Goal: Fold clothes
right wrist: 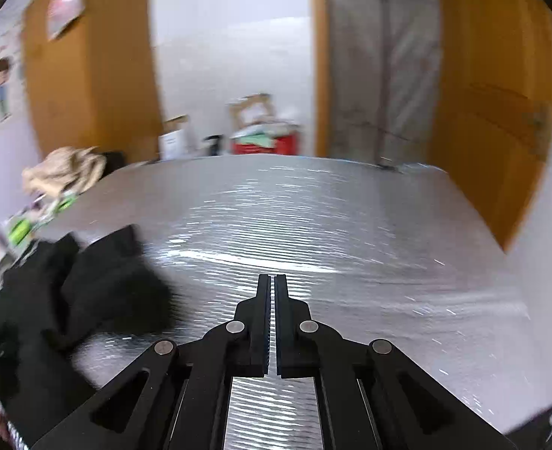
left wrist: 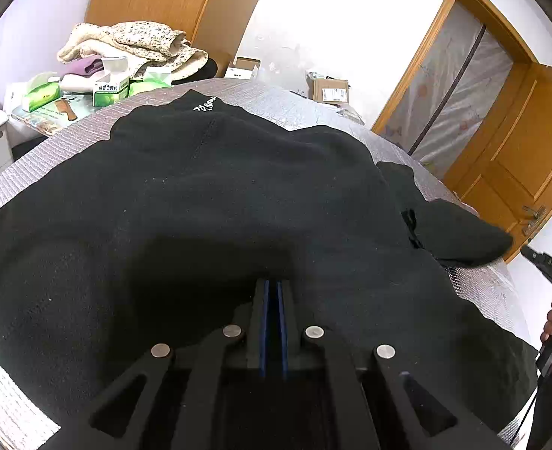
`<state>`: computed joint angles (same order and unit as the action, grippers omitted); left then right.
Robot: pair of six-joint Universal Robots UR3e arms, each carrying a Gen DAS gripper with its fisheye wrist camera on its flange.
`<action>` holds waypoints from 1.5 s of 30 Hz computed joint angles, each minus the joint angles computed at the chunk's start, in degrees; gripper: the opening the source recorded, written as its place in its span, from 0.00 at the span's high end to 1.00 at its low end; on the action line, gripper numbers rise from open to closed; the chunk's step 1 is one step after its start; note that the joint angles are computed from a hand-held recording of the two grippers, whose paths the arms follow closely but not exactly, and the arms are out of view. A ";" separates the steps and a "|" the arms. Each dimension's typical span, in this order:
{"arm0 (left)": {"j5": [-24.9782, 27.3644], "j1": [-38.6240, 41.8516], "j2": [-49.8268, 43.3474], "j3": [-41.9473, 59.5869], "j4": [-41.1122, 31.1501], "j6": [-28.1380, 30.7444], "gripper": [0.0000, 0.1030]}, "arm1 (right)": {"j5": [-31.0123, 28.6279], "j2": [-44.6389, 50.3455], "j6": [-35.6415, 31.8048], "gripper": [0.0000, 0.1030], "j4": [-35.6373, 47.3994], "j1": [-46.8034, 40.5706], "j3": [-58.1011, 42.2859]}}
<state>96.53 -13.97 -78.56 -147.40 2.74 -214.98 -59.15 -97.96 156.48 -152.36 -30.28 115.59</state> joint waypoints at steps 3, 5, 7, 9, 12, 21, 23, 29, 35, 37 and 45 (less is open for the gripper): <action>1.06 -0.82 -0.48 0.82 -0.76 -0.07 0.95 | 1.67 -1.00 -2.20 0.94 4.69 -3.41 -0.47; 1.62 -1.23 -0.79 1.36 -1.25 -0.08 0.95 | 5.22 -3.09 -8.23 0.92 9.92 -3.52 -0.01; 1.67 -1.27 -0.82 1.39 -1.27 -0.11 0.95 | 7.27 -5.12 -15.49 0.69 13.45 -0.65 0.95; 1.45 -1.13 -0.79 1.25 -1.04 -0.23 0.95 | 8.21 -7.23 -21.05 0.66 13.58 3.13 3.21; 1.89 -1.54 -1.05 1.62 -1.30 -0.40 0.95 | 4.69 -6.94 -25.82 0.64 8.65 11.97 5.30; 1.64 -1.45 -1.12 1.42 -0.84 -0.52 0.95 | -13.24 4.10 -31.78 0.48 -3.63 30.12 4.35; 1.16 -1.09 -0.91 1.05 -0.50 -0.48 0.95 | -12.81 4.64 -29.27 0.73 -2.45 29.09 3.17; 0.67 -0.73 -0.69 0.72 -0.19 -0.37 0.95 | -1.70 -0.48 -24.30 0.95 3.91 18.76 2.85; 1.20 -1.16 -0.88 1.31 -0.84 -0.31 0.95 | 4.41 -1.68 -14.38 0.95 6.39 5.76 0.66; 1.87 -1.68 -1.09 2.04 -1.76 -0.23 0.95 | 5.63 -1.32 -10.60 0.95 6.93 1.09 -0.33; 2.96 -6.08 -1.96 9.14 -7.58 1.73 0.94 | 5.85 -2.24 -2.82 0.95 11.55 -15.96 0.09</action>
<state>99.48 -20.05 -80.53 -138.26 -4.84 -213.25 -53.30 -100.20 153.67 -140.81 -46.24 115.68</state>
